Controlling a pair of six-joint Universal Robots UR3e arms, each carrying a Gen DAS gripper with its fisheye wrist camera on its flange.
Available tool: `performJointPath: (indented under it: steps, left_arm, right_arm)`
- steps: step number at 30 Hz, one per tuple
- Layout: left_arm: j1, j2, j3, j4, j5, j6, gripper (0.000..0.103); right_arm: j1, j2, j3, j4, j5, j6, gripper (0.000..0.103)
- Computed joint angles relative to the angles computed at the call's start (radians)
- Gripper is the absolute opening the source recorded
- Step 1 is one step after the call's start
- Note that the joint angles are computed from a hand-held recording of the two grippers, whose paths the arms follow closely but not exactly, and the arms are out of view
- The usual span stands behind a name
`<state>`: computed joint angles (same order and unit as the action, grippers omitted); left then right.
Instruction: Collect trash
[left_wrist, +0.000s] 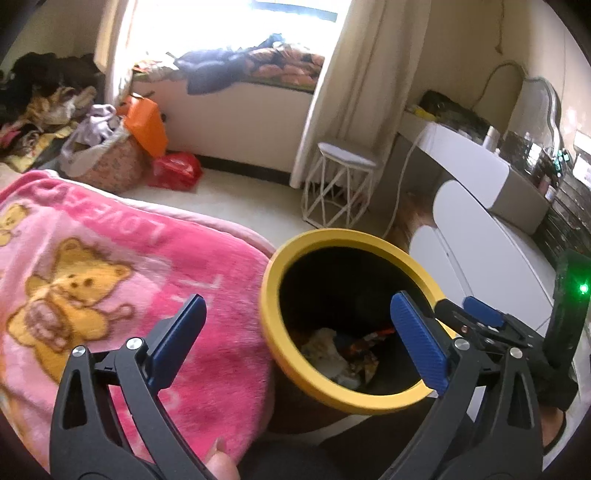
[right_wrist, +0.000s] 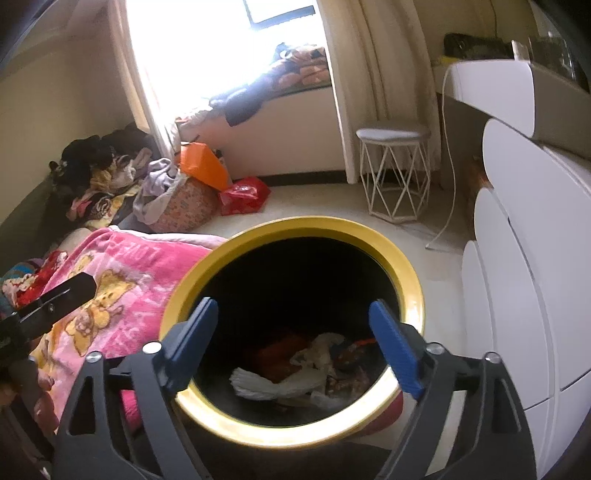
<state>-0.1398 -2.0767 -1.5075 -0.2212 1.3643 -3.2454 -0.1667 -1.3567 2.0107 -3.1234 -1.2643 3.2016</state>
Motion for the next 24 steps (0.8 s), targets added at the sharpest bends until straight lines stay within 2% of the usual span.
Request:
performJointPath:
  steps: [2,5,10,16,24]
  left_arm:
    - [0.015,0.036,-0.06,0.038,-0.001,0.001,0.092]
    - [0.037,0.087,-0.141,0.084,0.004,0.008,0.092]
    - [0.058,0.162,-0.265,0.171,0.037,0.003,0.092]
    - [0.076,0.249,-0.425,0.299,0.087,0.016,0.092]
    - [0.057,0.308,-0.578,0.468,0.169,0.011,0.092]
  right_arm:
    - [0.007,-0.012,0.019,-0.027,0.012,-0.006,0.087]
    - [0.034,-0.018,0.035,-0.068,0.0,-0.005,0.096]
    - [0.08,-0.031,0.079,-0.172,-0.031,0.003,0.096]
    - [0.136,-0.026,0.166,-0.382,-0.079,0.025,0.096]
    - [0.199,0.033,0.236,-0.614,-0.169,-0.012,0.096]
